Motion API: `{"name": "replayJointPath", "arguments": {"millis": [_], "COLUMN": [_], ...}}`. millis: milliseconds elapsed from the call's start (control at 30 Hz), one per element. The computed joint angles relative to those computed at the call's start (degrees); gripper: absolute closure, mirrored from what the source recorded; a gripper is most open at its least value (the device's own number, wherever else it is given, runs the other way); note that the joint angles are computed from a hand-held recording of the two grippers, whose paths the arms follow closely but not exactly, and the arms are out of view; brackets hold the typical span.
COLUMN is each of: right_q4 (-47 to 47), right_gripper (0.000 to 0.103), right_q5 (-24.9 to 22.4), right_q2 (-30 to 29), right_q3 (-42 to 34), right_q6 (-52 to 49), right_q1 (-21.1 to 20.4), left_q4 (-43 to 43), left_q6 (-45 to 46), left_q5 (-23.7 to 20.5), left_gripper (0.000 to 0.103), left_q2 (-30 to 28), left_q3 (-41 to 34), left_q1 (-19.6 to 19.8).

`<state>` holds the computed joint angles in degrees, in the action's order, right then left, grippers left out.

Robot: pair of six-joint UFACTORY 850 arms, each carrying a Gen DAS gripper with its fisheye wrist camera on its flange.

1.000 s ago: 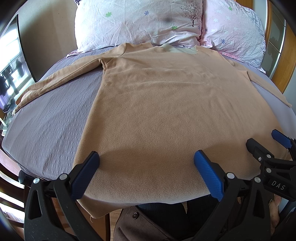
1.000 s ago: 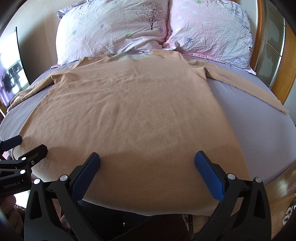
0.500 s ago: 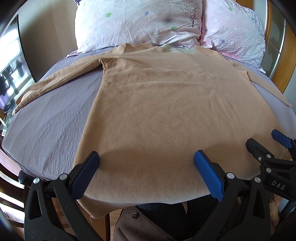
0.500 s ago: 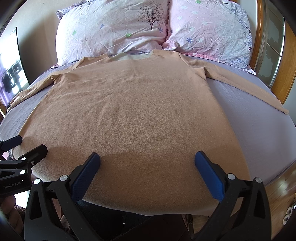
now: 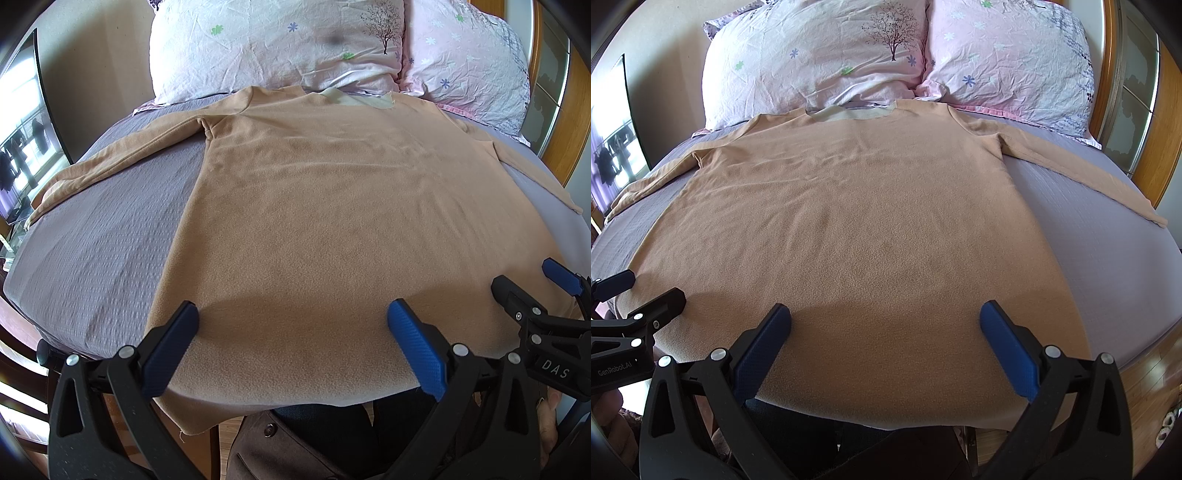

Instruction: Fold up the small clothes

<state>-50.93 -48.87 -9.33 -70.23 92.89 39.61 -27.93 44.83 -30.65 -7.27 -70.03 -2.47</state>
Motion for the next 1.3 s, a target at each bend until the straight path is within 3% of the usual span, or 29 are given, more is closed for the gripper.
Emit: {"name": "replayJointPath", "arguments": {"millis": [300, 400, 500, 600, 667, 733, 767, 867, 1000, 1200, 1300], "right_q4": [-0.5, -5.4, -8.2, -8.5, -7.3, -4.1, -0.5, 7.5, 17.2, 15.9, 14.6], "right_gripper": [0.001, 0.001, 0.001, 0.001, 0.001, 0.004, 0.014, 0.043, 0.054, 0.071, 0.09], "right_q5": [0.0, 3.3, 7.1, 2.3, 0.0, 1.8, 3.7, 7.3, 13.6, 17.9, 20.8], "right_q2": [-0.4, 0.9, 6.0, 10.3, 13.7, 18.2, 20.2, 22.1, 21.8, 20.6, 20.9], "right_q3": [-0.3, 2.0, 6.5, 8.0, 9.6, 12.4, 13.8, 15.8, 17.6, 18.3, 19.9], "right_q6": [0.4, 2.7, 6.5, 9.1, 10.9, 14.0, 14.8, 13.2, 10.3, 15.8, 19.5], "right_q1": [0.3, 0.0, -3.1, -7.7, -12.5, -20.0, -25.0, -34.5, -46.2, -52.0, -54.4], "left_q4": [-0.1, -2.2, -8.2, -12.6, -16.9, -24.4, -28.6, -36.4, -39.4, -41.2, -41.5], "left_q6": [0.1, 2.5, 9.1, 14.8, 19.1, 24.0, 25.8, 28.7, 30.1, 23.4, 19.2], "left_q5": [0.1, 1.1, 2.6, 2.0, -1.1, -7.3, -10.9, -15.2, -15.6, -23.3, -25.6], "left_gripper": [0.002, 0.002, 0.002, 0.002, 0.002, 0.002, 0.002, 0.002, 0.002, 0.002, 0.002], "left_q2": [0.0, 0.4, 1.3, 0.8, -0.3, -2.4, -3.7, -6.3, -8.8, -16.0, -18.6], "left_q3": [0.0, 0.8, 2.2, 2.1, 0.7, -1.7, -3.1, -6.0, -9.4, -18.8, -21.7], "left_q1": [0.0, 0.2, 0.7, 1.4, 2.6, 4.8, 6.3, 8.5, 9.0, 10.8, 12.1]}}
